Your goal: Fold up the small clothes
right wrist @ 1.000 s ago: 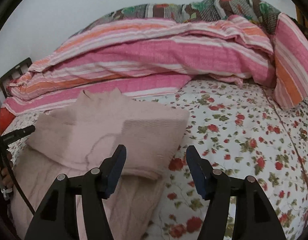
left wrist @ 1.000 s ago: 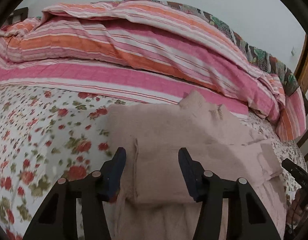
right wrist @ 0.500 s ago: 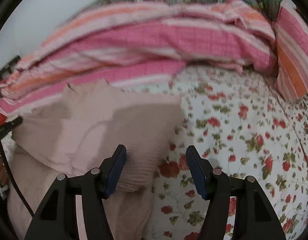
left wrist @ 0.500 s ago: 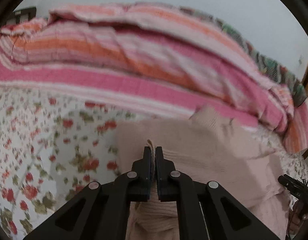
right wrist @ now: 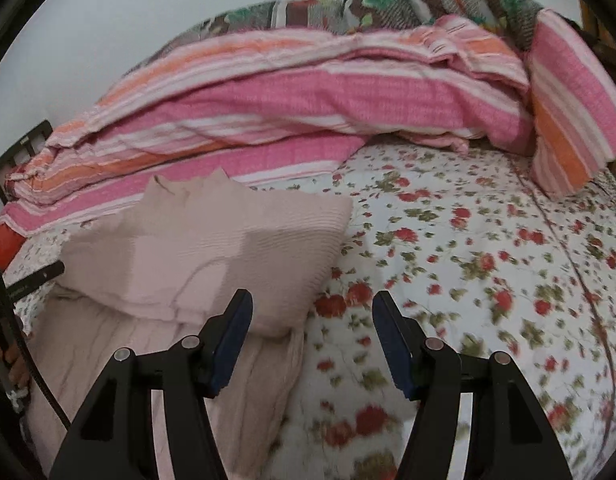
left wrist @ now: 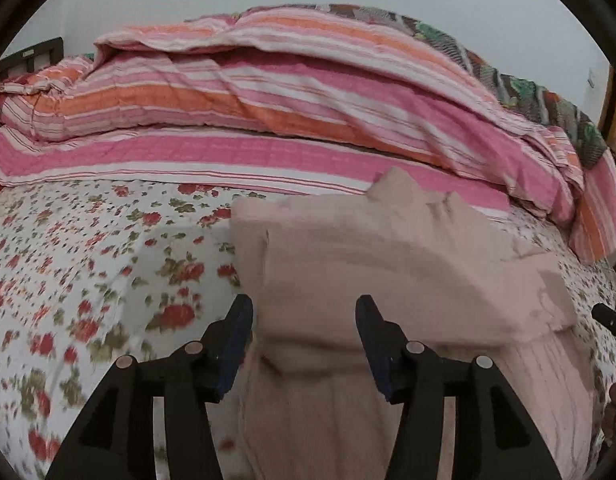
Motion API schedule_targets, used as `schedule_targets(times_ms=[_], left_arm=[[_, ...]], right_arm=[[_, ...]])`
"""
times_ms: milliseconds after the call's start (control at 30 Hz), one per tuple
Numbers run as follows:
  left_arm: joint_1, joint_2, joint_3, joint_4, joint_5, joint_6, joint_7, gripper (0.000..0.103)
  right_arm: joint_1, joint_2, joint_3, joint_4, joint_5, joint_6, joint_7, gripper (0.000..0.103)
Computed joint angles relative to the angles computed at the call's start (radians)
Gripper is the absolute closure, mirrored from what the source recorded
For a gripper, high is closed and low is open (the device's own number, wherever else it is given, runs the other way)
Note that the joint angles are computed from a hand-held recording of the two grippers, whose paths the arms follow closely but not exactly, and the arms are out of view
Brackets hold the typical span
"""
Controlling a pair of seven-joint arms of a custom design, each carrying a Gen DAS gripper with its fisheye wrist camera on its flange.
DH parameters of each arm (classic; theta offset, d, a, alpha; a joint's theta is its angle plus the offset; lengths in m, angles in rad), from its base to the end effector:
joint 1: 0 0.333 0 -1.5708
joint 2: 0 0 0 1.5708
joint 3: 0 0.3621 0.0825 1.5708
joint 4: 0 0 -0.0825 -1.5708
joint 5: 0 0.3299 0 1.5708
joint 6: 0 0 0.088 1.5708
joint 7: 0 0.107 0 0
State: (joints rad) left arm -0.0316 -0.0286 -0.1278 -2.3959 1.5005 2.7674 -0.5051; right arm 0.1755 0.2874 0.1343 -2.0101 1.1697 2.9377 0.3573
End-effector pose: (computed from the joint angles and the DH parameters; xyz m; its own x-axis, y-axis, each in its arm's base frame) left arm 0.4435 -0.1149 0.4268 0.4783 -0.8660 0.1458 -0.5525 -0.4259 -0.7165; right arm 0.5830 0.1168 0.4358 0.4511 -0.8821 -0.1357 -0.6732 -0.2365 -0.7006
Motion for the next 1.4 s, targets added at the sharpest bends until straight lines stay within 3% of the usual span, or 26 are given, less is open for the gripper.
schedule_targets(times_ms=[167,233,300,433,633,767,900,1100,1400], left_arm=[[-0.033,-0.084,-0.033,-0.072,-0.027,-0.037,-0.021,0.052],[-0.055,-0.115,-0.055,-0.098,-0.081,-0.083,0.006,0.052],[-0.068,-0.15,-0.06,-0.134,-0.086,-0.058,-0.012,0.052],[-0.085,-0.205,-0.07,-0.189,-0.083,-0.021,-0.079,0.052],[-0.139,-0.31,-0.117,-0.273,-0.203,-0.048,-0.056,0.052],[-0.174,-0.375,-0.15,-0.34,-0.27,-0.059,-0.092,0.052],[-0.203,-0.394,-0.183,-0.381,-0.347,-0.092,-0.093,0.052],[-0.243,-0.367,-0.235,-0.403,-0.346,-0.144,-0.15,0.052],[-0.265,-0.292,-0.21,-0.4,-0.219,-0.138,-0.292,0.052]], right_arm=[[-0.024,-0.084,-0.005,-0.071,0.153,0.003,-0.104,0.042],[-0.013,-0.119,-0.046,-0.112,0.035,-0.056,0.007,0.042],[-0.024,-0.157,-0.065,-0.147,0.005,-0.126,0.03,0.048],[-0.018,-0.237,-0.08,-0.237,0.071,-0.113,-0.056,0.048],[-0.015,-0.379,-0.127,-0.384,0.097,-0.175,-0.134,0.048],[-0.005,-0.444,-0.145,-0.472,0.174,-0.161,-0.241,0.05],[-0.005,-0.47,-0.152,-0.533,0.269,-0.171,-0.344,0.07],[0.0,-0.486,-0.136,-0.596,0.336,-0.207,-0.447,0.07],[0.038,-0.439,-0.086,-0.624,0.377,-0.174,-0.461,0.07]])
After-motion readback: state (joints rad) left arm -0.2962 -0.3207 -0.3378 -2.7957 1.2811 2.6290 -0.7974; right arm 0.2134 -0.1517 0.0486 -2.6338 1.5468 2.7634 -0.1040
